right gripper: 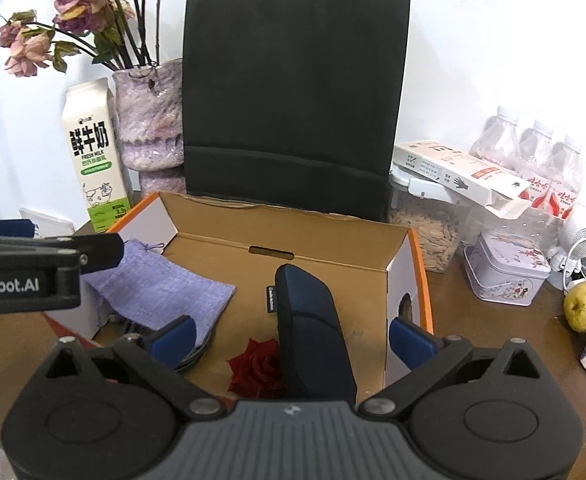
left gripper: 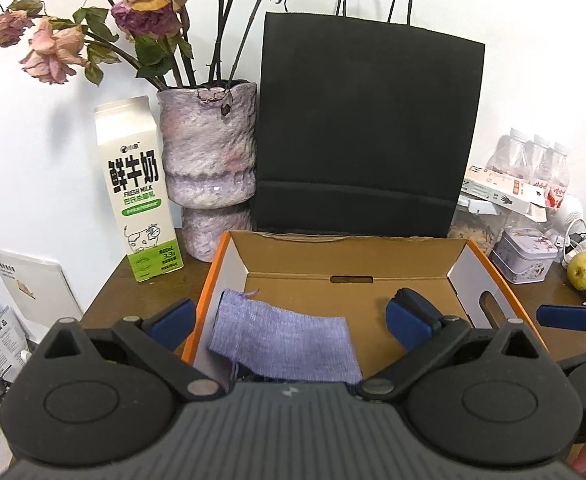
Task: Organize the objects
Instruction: 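Withdraw both grippers from the box back toward the table objects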
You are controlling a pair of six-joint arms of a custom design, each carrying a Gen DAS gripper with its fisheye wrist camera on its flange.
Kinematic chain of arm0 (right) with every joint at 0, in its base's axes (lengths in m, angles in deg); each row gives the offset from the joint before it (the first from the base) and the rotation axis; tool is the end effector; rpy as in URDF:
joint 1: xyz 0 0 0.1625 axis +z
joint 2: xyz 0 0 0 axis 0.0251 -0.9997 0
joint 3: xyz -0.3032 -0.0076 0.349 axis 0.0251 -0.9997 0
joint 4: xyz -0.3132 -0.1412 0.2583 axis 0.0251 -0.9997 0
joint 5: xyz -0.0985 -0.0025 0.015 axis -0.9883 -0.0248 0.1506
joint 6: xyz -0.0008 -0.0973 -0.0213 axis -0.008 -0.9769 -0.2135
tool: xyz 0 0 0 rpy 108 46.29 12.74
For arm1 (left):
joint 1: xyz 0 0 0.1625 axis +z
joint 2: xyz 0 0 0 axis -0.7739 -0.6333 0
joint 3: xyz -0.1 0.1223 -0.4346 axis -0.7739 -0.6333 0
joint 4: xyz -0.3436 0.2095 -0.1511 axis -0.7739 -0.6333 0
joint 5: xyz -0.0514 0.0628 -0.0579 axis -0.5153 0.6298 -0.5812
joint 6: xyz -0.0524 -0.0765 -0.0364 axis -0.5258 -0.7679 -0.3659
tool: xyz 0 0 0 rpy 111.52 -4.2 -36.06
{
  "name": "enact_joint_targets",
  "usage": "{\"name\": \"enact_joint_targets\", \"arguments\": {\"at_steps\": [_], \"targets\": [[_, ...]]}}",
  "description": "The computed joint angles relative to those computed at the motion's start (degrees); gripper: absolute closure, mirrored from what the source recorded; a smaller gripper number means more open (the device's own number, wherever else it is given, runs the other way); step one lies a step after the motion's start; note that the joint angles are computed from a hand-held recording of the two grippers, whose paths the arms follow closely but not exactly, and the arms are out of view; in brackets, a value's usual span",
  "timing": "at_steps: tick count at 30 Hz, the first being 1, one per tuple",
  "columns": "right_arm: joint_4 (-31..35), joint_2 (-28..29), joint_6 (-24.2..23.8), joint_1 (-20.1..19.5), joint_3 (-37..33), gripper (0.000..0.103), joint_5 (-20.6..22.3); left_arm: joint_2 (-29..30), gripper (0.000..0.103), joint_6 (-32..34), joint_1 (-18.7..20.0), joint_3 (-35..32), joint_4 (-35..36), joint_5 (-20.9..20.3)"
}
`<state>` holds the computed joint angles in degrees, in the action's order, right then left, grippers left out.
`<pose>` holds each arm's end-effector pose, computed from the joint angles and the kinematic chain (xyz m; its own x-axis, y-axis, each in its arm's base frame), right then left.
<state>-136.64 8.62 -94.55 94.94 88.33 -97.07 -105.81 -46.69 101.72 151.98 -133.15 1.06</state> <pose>0.1778 -0.6912 0.1286 -0.6499 -0.3495 0.6749 -0.7163 0.5785 -0.3902 -0.2198 -0.6260 0.1054 -0.7075 -0.1947 -0.6794 0.5115 0.5222 -0.6824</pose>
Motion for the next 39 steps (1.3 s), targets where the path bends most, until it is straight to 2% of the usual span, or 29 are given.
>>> {"name": "enact_joint_targets", "arguments": {"at_steps": [9, 26, 39], "targets": [[-2.8, -3.1, -0.3, 0.5, 5.4, 0.000, 0.6, -2.0, 0.000, -2.9, -2.6, 4.6, 0.1, 2.2], [-9.5, -9.8, -2.7, 0.1, 17.5, 0.000, 2.6, -6.5, 0.000, -14.0, -8.2, 15.1, 4.3, 6.4], [-16.7, -13.6, -6.3, -1.2, 27.7, 0.000, 3.8, -11.5, 0.000, -29.4, -12.0, 25.0, 13.7, 8.5]]}}
